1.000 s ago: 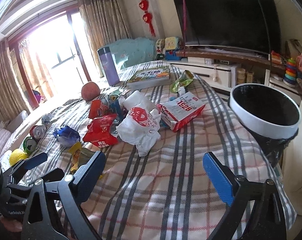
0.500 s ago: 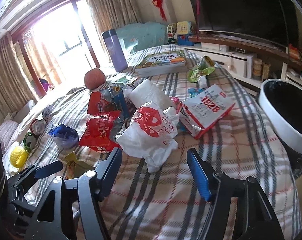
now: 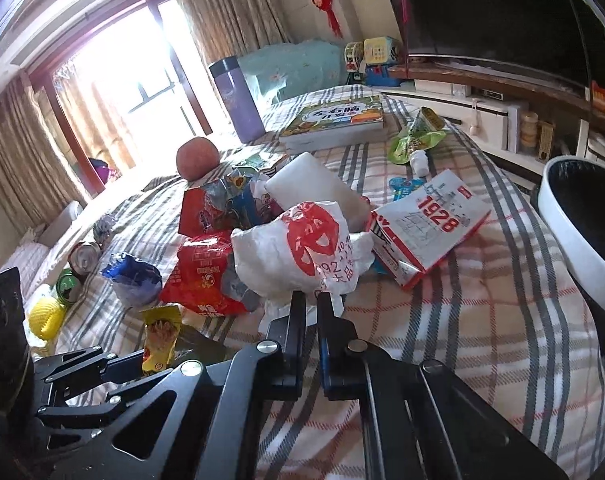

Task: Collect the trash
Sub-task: 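Grasp the yellow snack bag with the left tool while the right tool grasps the white plastic bag, then carry both bags over the black-and-white bin and open both tools to drop them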

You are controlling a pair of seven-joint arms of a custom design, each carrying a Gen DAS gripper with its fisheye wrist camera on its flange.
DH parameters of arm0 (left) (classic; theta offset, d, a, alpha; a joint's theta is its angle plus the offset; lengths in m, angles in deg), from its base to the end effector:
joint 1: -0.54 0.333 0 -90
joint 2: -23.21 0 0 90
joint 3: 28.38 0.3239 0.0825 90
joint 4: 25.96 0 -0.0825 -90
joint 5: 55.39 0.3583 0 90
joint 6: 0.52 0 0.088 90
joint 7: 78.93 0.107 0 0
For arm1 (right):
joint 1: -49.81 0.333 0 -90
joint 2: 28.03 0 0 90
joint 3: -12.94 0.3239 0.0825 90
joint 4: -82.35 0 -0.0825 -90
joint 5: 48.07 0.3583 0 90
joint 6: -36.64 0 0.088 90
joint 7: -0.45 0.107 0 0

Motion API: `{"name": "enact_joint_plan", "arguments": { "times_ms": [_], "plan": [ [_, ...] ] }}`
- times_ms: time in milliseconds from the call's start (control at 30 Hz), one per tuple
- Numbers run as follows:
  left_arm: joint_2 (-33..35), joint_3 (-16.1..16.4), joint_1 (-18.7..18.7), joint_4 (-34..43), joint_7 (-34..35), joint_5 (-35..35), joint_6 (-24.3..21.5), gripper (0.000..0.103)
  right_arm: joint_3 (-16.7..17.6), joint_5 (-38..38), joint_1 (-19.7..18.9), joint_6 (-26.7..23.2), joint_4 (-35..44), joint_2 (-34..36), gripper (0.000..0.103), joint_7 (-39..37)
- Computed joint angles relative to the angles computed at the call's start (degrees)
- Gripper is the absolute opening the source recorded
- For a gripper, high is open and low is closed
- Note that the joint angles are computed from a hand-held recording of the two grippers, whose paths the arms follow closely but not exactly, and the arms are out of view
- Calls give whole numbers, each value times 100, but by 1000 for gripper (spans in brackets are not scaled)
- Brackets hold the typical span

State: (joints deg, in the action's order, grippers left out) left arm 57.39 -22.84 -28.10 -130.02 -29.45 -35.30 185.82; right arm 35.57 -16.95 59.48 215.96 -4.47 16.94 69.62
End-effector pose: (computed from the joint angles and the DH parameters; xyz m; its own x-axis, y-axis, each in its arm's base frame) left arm 0.6110 -0.3100 0.3319 -0.1961 -0.9526 0.2328 -0.7105 -0.0256 -0.7032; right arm 0.6841 0.2851 0.3271 0.3006 -0.8645 -0.4028 -0.7352 0.0589 -0.6752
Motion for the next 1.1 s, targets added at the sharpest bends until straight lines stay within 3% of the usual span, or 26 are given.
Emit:
{"name": "enact_joint_plan", "arguments": {
  "times_ms": [200, 333, 433, 500, 567, 633, 667, 700, 733, 900, 933, 1000, 1033, 1100],
  "plan": [
    [-53, 85, -112, -74, 142, -31, 272, 25, 520, 115, -460, 342, -528, -234, 1, -233],
    [6, -104, 20, 40, 370, -66, 264, 24, 1069, 108, -985, 763, -1067, -436, 0, -295],
    [70, -218, 98, 134, 489, -97, 249, 24, 1296, -44, -1251, 997, -1348, -515, 0, -135],
    [95, -224, 100, 174, 533, -130, 245, 24, 1800, -247, -1707, 1048, -1397, -342, 7, -86],
    [84, -67, -28, 139, 535, -187, 280, 24, 1987, -416, -1897, 845, -1278, -192, 10, 39],
    [32, 96, -167, 47, 506, -280, 318, 24, 1956, -569, -1844, 759, -1105, -82, 26, 137],
    [14, 167, -216, 4, 491, -328, 341, 24, 2000, -648, -1850, 746, -1010, 7, 44, 135],
    [-6, 243, -270, -38, 475, -384, 357, 24, 1995, -716, -1808, 713, -886, 93, 56, 145],
    [-18, 284, -301, -49, 467, -433, 345, 24, 1883, -748, -1690, 642, -772, 114, 56, 190],
    [-19, 308, -274, -62, 471, -568, 359, 24, 796, -735, -669, -65, 228, 306, 51, 346],
    [-26, 237, -205, -66, 489, -562, 367, 24, 565, -727, -477, -210, 391, 343, 46, 384],
    [15, 101, -88, 21, 539, -542, 341, 23, 208, -642, -207, -276, 421, 300, 21, 439],
    [25, 21, -24, 53, 566, -519, 327, 23, 95, -691, -141, -263, 374, 260, 17, 540],
    [96, -258, 190, 206, 651, -436, 258, 23, 401, -340, -388, -154, 156, 175, 10, 166]
  ]
}}
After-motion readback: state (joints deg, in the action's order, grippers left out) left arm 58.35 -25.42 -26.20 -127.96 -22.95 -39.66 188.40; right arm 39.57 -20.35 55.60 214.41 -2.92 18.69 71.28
